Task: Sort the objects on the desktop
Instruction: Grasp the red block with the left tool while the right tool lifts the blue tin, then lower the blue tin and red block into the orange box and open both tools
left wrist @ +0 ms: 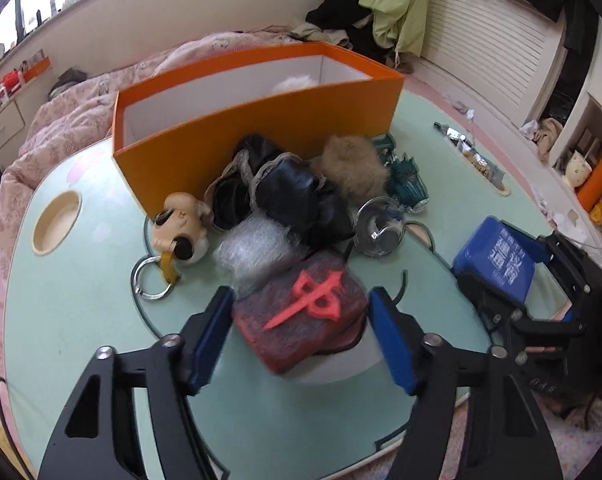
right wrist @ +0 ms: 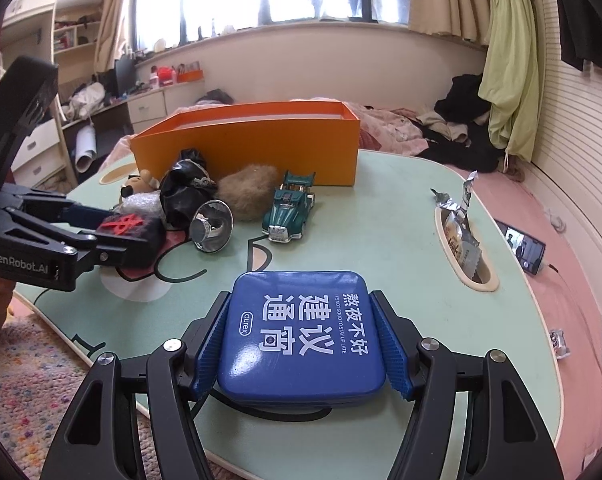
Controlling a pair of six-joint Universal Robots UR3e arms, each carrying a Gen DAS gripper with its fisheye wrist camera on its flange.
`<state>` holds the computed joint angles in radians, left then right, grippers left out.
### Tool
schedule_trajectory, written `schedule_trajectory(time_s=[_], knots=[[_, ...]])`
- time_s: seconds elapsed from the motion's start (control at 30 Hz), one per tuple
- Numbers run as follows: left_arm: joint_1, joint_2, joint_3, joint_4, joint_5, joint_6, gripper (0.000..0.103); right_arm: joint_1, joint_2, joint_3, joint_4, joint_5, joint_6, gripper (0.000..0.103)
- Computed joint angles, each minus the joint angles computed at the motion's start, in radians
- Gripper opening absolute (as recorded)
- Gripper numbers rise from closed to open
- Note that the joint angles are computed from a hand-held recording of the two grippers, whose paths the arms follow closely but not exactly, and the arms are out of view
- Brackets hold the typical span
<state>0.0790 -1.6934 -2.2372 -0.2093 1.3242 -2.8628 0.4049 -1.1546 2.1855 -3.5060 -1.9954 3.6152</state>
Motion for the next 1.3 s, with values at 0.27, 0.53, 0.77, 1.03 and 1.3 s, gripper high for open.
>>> schedule_trajectory(time_s=[0.27, 0.53, 0.77, 1.03, 1.3], knots=[[0.221, 0.226, -0.245, 0.076, -0.207, 0.085, 0.067, 0.014, -0.011, -0.021, 0.034, -0.03, -0.011, 0.066], [0.229, 0.25, -0.19, 0.06, -0.22, 0.078, 0.067, 0.005, -0.061, -0.106, 0.09, -0.012, -0.062, 0.066], [0.184, 0.149, -0.004, 0.065, -0.16, 0.043, 0.067, -0.125, -0.088, -0.307, 0.318, 0.1, -0.013, 0.066], [0.085, -0.127, 0.398, 0.01, -0.013, -0.038, 0.067, -0.24, 0.066, -0.694, 0.6, 0.128, -0.081, 0.066], [0.05, -0.327, 0.662, -0.102, 0.022, -0.087, 0.067, -0.311, 0.223, -0.951, 0.735, 0.175, -0.09, 0.075]])
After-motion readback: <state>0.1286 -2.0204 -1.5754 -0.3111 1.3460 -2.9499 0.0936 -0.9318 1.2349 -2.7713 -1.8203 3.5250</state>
